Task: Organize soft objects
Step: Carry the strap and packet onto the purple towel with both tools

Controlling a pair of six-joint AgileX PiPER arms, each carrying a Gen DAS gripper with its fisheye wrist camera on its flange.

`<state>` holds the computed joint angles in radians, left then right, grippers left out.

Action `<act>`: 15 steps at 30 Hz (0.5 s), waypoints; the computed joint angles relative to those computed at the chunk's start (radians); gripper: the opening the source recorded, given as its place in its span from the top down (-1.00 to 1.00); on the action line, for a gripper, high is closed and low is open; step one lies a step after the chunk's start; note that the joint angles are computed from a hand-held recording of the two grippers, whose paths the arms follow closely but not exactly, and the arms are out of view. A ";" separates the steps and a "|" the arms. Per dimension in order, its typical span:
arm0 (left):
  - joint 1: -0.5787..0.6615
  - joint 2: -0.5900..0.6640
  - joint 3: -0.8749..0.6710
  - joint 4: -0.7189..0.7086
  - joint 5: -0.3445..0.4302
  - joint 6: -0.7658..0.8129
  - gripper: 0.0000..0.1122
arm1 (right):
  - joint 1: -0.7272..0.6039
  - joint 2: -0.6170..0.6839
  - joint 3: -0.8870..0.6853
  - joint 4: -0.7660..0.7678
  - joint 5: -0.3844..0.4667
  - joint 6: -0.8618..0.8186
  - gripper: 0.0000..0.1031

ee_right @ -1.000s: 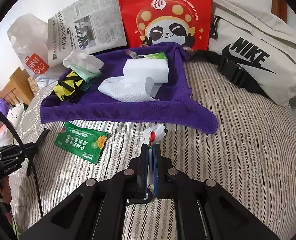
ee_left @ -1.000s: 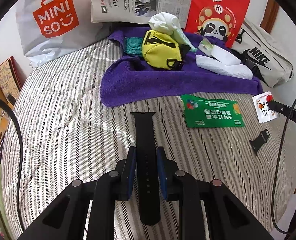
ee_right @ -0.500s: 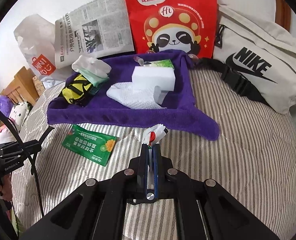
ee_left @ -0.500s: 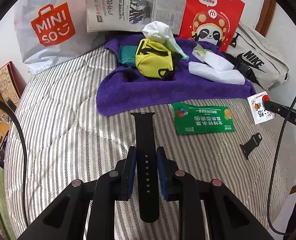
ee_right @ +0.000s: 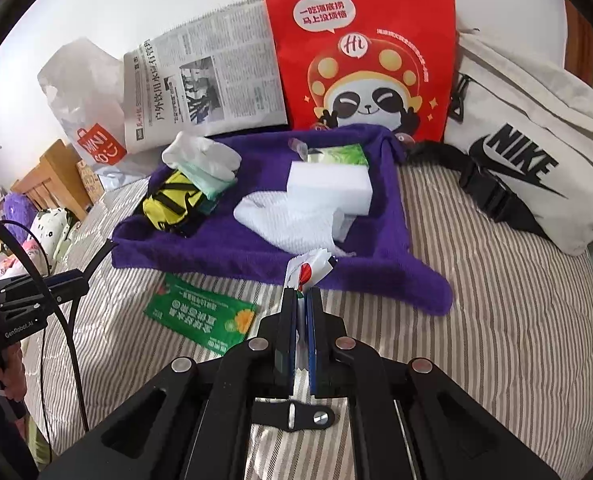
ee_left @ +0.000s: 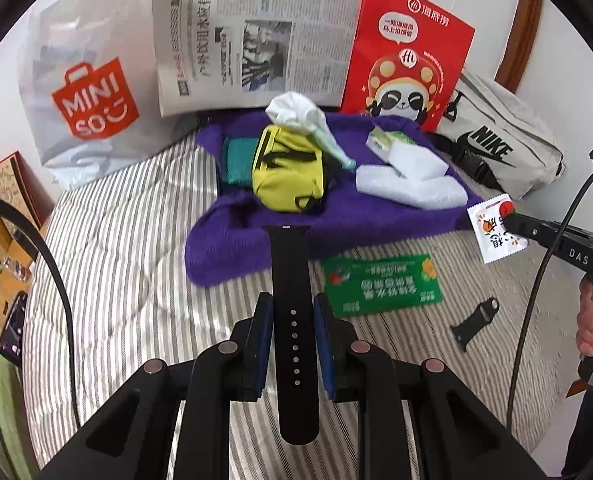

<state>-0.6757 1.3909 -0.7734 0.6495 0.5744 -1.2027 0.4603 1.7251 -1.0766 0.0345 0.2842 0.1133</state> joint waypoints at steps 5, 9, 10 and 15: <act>0.068 0.029 -0.064 -0.072 -0.032 0.121 0.64 | -0.010 0.031 -0.080 0.043 0.039 -0.053 0.90; 0.124 0.067 -0.116 -0.132 -0.050 0.214 0.64 | -0.021 0.073 -0.169 0.045 0.078 -0.065 0.90; 0.137 0.078 -0.130 -0.145 -0.054 0.236 0.64 | -0.025 0.090 -0.203 0.052 0.092 -0.076 0.90; 0.210 0.133 -0.196 -0.217 -0.071 0.346 0.64 | -0.040 0.186 -0.368 0.057 0.145 -0.102 0.90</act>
